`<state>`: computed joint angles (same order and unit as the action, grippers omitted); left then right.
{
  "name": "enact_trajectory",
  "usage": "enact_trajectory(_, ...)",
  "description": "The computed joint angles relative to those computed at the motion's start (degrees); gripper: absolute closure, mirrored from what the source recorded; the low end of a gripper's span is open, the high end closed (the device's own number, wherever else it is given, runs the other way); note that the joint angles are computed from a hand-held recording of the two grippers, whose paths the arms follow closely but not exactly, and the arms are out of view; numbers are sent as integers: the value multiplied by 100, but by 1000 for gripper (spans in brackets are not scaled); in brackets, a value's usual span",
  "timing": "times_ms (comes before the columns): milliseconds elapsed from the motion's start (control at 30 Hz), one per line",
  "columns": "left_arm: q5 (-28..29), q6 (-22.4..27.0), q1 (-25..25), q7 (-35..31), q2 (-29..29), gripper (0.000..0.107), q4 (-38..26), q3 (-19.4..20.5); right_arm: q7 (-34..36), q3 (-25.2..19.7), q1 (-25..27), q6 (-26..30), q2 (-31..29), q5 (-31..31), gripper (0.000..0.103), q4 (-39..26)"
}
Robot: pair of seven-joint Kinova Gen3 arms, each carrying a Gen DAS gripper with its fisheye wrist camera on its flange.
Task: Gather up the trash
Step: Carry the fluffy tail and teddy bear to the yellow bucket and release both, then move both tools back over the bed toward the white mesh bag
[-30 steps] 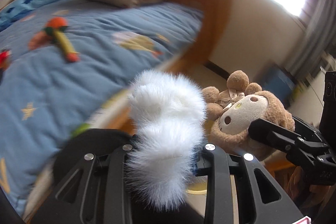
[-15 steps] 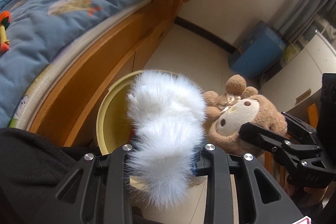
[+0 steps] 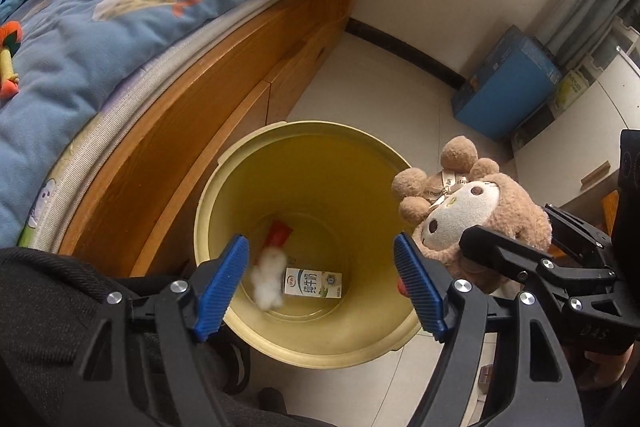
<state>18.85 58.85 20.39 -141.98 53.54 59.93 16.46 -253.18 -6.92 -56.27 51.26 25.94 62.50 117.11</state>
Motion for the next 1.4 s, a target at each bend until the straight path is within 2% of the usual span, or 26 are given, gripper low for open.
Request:
enact_trajectory(133,-108,50,109,110,69,32,-117,-87,-16,33,119,-306,52,133,43,51)
enact_trajectory(233,-178,72,160,191,109,32,-183,-127,115,48,330,-666,71,131,35,76)
enact_trajectory(267,-195,100,168,207,126,32,-214,-129,87,100,280,-643,69,107,29,81)
enact_trajectory(300,-207,110,166,212,141,31,-232,-129,3,140,222,-615,69,163,28,99)
enact_trajectory(467,-210,102,142,218,135,31,-216,-107,-224,135,89,-369,-35,271,31,181)
enact_trajectory(633,-20,-53,-51,145,31,31,-42,9,-125,24,19,93,-98,215,31,51)
enact_trajectory(767,263,-514,-373,-112,-264,29,328,163,50,3,96,259,-97,480,31,-105)
enact_trajectory(900,612,-1020,-792,-392,-581,24,666,307,483,65,326,188,-29,1009,31,-418)
enact_trajectory(1067,971,-1625,-1316,-589,-892,18,909,350,1213,140,673,-109,143,1657,31,-1008)
enact_trajectory(1167,1113,-1952,-1603,-544,-982,15,892,303,1721,221,900,-511,327,1962,31,-1480)
enact_trajectory(1300,1105,-2302,-1820,-299,-962,12,734,177,2319,369,1143,-1152,608,2286,31,-2139)
enact_trajectory(1400,975,-2381,-1892,127,-820,12,383,-12,2736,520,1266,-1616,869,2382,31,-2714)
